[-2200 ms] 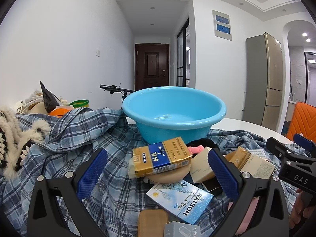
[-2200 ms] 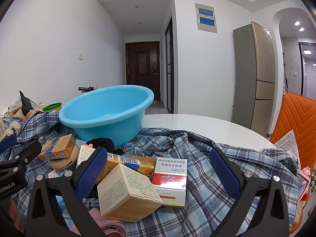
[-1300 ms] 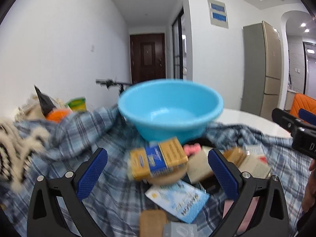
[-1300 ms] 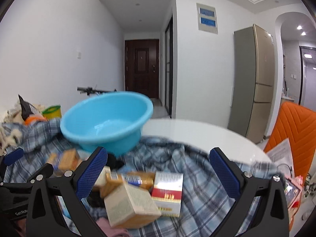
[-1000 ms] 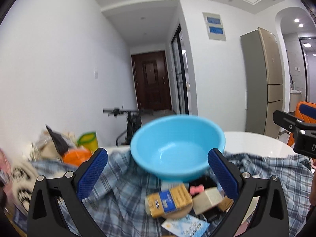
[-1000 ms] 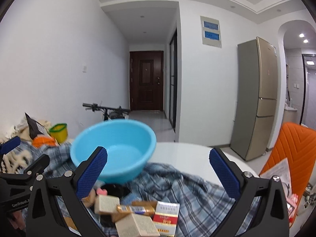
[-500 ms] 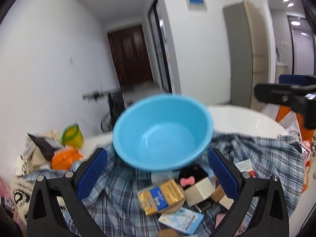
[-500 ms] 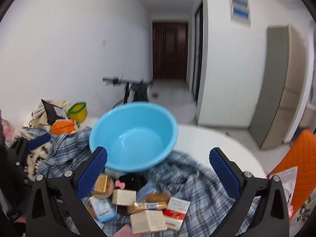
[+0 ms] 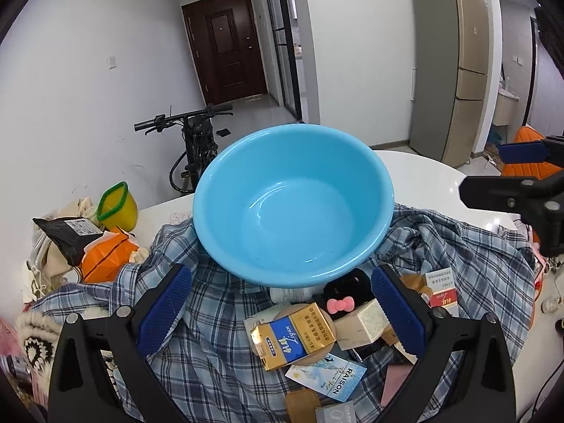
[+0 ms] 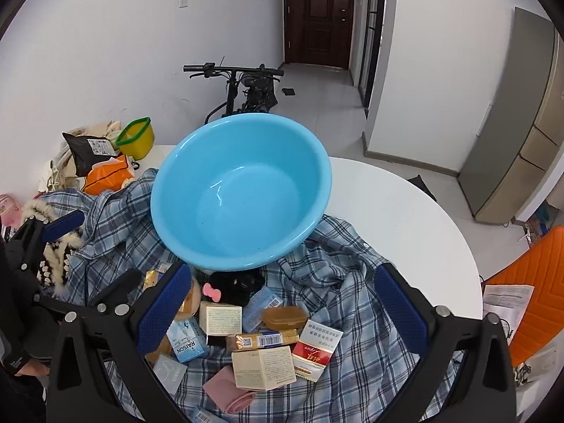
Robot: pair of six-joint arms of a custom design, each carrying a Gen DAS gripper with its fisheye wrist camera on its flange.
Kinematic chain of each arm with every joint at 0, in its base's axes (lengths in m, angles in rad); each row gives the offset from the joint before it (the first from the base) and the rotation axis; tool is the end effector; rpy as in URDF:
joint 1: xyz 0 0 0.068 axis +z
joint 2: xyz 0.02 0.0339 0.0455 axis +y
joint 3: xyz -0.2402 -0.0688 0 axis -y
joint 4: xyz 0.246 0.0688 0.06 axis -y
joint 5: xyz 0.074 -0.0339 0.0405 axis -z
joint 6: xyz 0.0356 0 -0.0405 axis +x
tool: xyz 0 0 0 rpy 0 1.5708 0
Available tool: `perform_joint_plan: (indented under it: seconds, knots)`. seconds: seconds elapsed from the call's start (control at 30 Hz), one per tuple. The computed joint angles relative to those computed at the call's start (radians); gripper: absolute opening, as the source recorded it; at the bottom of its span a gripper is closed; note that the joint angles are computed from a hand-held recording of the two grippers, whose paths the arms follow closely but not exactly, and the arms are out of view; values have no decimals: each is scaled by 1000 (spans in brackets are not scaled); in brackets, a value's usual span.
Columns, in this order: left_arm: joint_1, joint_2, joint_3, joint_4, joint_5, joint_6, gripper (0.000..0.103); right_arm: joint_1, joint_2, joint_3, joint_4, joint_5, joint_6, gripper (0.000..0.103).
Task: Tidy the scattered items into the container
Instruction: 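Move both tools over the pile of boxes on the plaid shirt, then lower the left gripper onto the grey barcode box and close it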
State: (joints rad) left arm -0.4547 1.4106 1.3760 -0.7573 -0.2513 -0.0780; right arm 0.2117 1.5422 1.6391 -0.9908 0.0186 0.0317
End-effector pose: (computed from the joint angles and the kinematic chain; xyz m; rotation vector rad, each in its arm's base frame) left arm 0.2786 -0.1264 0.3249 0.3174 2.3099 0.0322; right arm 0.3138 0.0668 0.3517 -0.2136 2.4570 0.0826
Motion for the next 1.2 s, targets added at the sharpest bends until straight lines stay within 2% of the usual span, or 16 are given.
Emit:
perform_joint_plan:
  seconds: [0.2, 0.3, 0.4, 0.57, 0.7, 0.83, 0.97, 1.07, 1.2]
  knots:
    - [-4, -28, -36, 13, -12, -18, 103, -12, -5, -19, 20, 8, 11, 103]
    - [-15, -85, -112, 40, -20, -27, 103, -15, -77, -118, 58, 6, 2, 103]
    - [-28, -166, -212, 63, 12, -63, 103, -7, -146, -220, 56, -9, -45, 103]
    - [-121, -270, -333, 37, -78, -65, 103, -29, -261, -363, 22, -62, -89, 103]
    - [-133, -324, -386, 10, -70, -83, 103, -34, -328, -447, 44, -41, -125, 103]
    - [-124, -319, -412, 16, -64, -69, 103, -63, -308, -485, 58, -64, -166, 103]
    - [-84, -278, -412, 28, -5, -52, 103, -60, -288, -526, 85, -53, -189, 103]
    - [-77, -228, -419, 65, -12, -25, 103, -49, -291, -571, 121, -43, -205, 103]
    - [-20, -120, -415, 111, 78, -9, 103, -41, -261, -623, 167, -42, -212, 103]
